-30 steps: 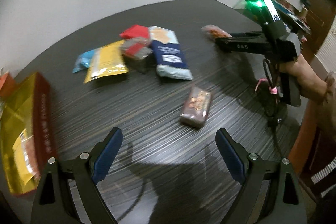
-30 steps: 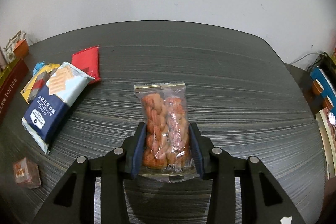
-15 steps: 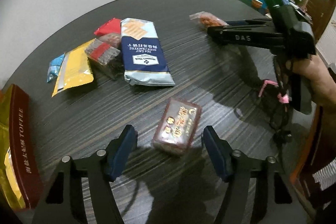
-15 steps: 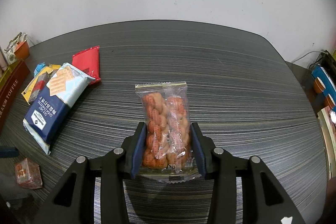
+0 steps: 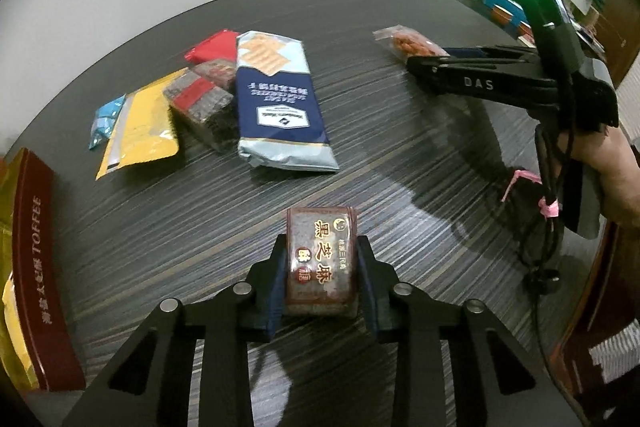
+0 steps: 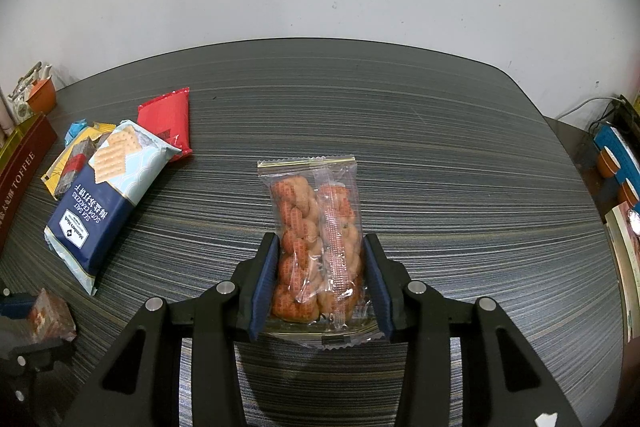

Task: Organize snacks
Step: 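Carry the brown boxed snack into the gold tin tray and open the left gripper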

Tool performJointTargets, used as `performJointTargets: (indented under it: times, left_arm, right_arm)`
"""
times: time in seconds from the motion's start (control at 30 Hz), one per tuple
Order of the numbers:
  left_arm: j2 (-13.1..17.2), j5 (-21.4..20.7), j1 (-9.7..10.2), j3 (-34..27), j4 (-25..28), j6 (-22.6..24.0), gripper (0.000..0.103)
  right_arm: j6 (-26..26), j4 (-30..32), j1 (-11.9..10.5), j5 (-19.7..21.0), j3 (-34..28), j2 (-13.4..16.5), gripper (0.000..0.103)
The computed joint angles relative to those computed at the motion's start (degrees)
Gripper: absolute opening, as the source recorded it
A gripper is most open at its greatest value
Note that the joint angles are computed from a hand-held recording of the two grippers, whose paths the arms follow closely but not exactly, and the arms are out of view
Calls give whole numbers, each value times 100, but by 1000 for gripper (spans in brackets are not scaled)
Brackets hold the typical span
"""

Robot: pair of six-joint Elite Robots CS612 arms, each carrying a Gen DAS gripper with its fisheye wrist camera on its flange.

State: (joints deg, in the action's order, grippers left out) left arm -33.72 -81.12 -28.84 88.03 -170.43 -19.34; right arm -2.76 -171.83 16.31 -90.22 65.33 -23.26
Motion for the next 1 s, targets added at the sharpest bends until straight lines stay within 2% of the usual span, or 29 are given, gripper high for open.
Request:
performJointTargets:
  times: [0.2,0.6,0.83,1.0]
  left_arm:
    - [-70,89,20,90,83,-227,32]
    - [-289,275,82,386,-151,-525,32]
    - [-534,527,183,639,-309,-730,32]
    - [-755,860,359,846,-414,-1075,32]
  right_arm:
    - [-1,2,0,-2,-5,3,40]
    - [1,3,1,-2,-7,4,40]
    - [2,3,1,-4,-8,5,40]
    - [4,3,2,-3,-6,3,40]
